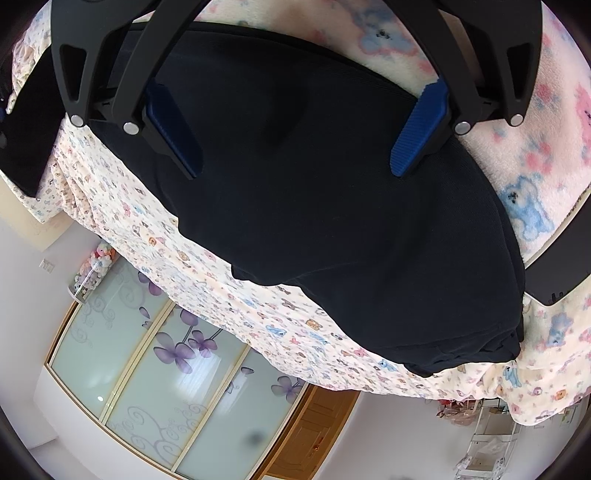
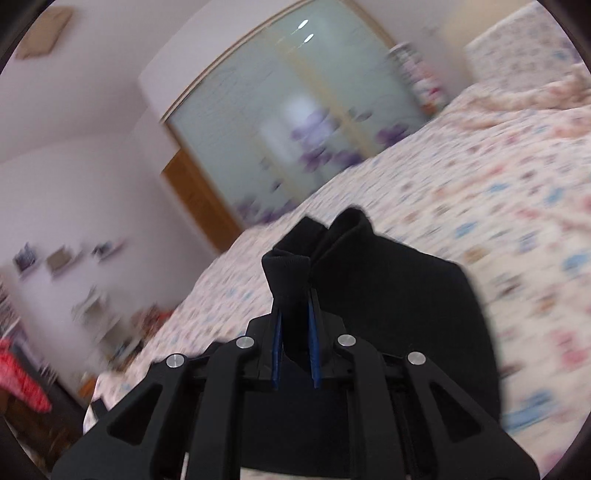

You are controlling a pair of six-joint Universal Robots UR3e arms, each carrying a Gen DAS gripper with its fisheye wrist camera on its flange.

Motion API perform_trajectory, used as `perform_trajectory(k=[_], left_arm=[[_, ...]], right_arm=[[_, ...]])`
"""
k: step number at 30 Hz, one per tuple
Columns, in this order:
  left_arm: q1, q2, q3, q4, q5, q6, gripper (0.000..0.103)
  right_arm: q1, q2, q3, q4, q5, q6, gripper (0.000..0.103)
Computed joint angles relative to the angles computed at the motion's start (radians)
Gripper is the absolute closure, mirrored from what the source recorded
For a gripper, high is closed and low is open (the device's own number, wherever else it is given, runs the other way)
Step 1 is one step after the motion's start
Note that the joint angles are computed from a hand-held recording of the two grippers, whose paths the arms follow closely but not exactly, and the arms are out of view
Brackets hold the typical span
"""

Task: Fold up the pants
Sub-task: 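Press the folded trousers flat with the right tool and release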

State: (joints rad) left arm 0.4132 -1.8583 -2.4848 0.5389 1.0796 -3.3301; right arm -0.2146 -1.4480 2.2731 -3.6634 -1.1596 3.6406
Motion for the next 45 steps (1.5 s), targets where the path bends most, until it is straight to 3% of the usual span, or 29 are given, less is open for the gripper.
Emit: perform_trajectory(k=[3, 11, 14, 18, 19, 21, 22, 24, 27, 30, 32, 34, 36, 39, 42, 45], left_arm=[[0.021, 0.000, -0.017, 0.026, -0.033, -0.001, 0.002], [0.116, 0.026, -0.099, 0.152, -0.158, -0.043, 0.002], [0.142, 0.034, -0.135, 0.251, -0.167, -0.063, 0.002], [0.151, 0.042, -0.169, 0.375, -0.159, -0.052, 0.002], [0.148, 0.046, -0.173, 0.389, -0.156, -0.041, 0.002], [0.149, 0.051, -0.176, 0.397, -0.160, -0.018, 0.002], [0.144, 0.055, -0.174, 0.390, -0.158, -0.004, 0.002], [0.153, 0.063, -0.172, 0.373, -0.166, 0.008, 0.002], [0.214, 0.095, -0.191, 0.341, -0.224, 0.001, 0.002], [0.302, 0.141, -0.205, 0.264, -0.309, -0.015, 0.002], [0.345, 0.184, -0.197, 0.148, -0.349, 0.002, 0.002], [0.375, 0.250, -0.166, -0.047, -0.374, 0.031, 0.002], [0.433, 0.316, -0.136, -0.278, -0.435, 0.072, 0.002], [0.508, 0.374, -0.131, -0.445, -0.486, 0.110, 0.002], [0.564, 0.459, -0.125, -0.602, -0.512, 0.182, 0.002], [0.614, 0.539, -0.066, -0.895, -0.539, 0.330, 0.002]], right_arm=[[0.101, 0.101, -0.114, 0.058, -0.040, 0.008, 0.090], [0.275, 0.255, -0.270, 0.043, -0.109, 0.007, 0.090], [0.354, 0.327, -0.412, 0.242, -0.162, -0.099, 0.090], [0.420, 0.408, -0.609, 0.652, -0.226, -0.193, 0.087], [0.423, 0.401, -0.607, 0.663, -0.223, -0.199, 0.083], [0.398, 0.368, -0.603, 0.729, -0.138, -0.246, 0.060], [0.383, 0.353, -0.586, 0.732, -0.083, -0.259, 0.044], [0.350, 0.313, -0.514, 0.665, 0.000, -0.246, 0.041], [0.278, 0.287, -0.370, 0.373, 0.110, -0.105, 0.041], [0.211, 0.322, -0.322, 0.218, 0.214, 0.005, 0.039], [0.199, 0.380, -0.394, 0.363, 0.294, -0.016, 0.029], [0.243, 0.409, -0.473, 0.552, 0.229, -0.117, 0.031], [0.277, 0.379, -0.475, 0.559, 0.159, -0.130, 0.030], [0.287, 0.370, -0.470, 0.476, 0.145, -0.123, 0.030], [0.337, 0.386, -0.567, 0.696, 0.039, -0.241, 0.029], [0.295, 0.349, -0.511, 0.658, 0.109, -0.196, 0.029]])
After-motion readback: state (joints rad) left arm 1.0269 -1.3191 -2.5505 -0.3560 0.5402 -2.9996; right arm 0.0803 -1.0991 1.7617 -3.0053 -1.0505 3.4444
